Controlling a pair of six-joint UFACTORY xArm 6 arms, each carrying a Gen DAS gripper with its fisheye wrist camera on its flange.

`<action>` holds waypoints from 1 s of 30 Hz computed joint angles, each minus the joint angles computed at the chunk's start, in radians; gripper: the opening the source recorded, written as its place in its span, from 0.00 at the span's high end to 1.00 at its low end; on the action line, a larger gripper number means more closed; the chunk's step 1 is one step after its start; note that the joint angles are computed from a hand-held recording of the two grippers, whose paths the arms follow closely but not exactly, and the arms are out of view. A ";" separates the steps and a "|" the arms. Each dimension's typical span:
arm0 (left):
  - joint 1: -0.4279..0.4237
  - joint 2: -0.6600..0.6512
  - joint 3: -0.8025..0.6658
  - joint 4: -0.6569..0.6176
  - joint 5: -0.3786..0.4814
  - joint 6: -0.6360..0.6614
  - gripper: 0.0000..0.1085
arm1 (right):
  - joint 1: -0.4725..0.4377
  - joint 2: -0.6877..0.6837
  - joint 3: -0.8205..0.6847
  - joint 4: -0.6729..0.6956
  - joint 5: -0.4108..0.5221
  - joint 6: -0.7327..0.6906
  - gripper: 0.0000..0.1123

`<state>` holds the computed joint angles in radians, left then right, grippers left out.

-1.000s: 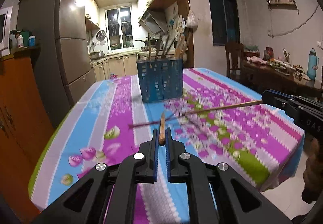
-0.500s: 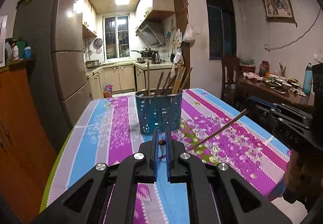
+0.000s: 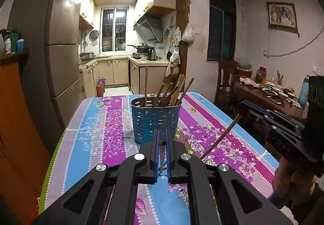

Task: Organize utensils
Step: 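Lift both held chopsticks and carry them above the blue utensil holder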

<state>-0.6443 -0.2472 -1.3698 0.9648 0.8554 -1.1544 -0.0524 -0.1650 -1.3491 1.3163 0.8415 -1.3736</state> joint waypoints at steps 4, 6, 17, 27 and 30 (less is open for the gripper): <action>0.015 0.030 -0.054 -0.040 0.001 0.044 0.93 | 0.014 0.021 -0.036 -0.015 -0.005 0.028 0.96; 0.023 0.041 -0.077 -0.063 -0.001 0.063 0.93 | 0.015 0.032 -0.056 -0.020 -0.001 0.040 0.96; 0.031 0.077 -0.129 -0.074 0.019 0.081 0.93 | 0.023 0.071 -0.128 -0.059 0.012 0.098 0.96; 0.038 0.113 -0.204 -0.026 0.044 0.094 0.93 | 0.023 0.088 -0.150 -0.064 0.014 0.107 0.96; 0.052 0.140 -0.264 0.001 0.047 0.115 0.93 | 0.027 0.104 -0.175 -0.069 0.006 0.111 0.96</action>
<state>-0.5923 -0.1073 -1.6334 0.9662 0.9023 -1.0398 -0.0254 -0.0606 -1.5241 1.2476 0.8478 -1.2623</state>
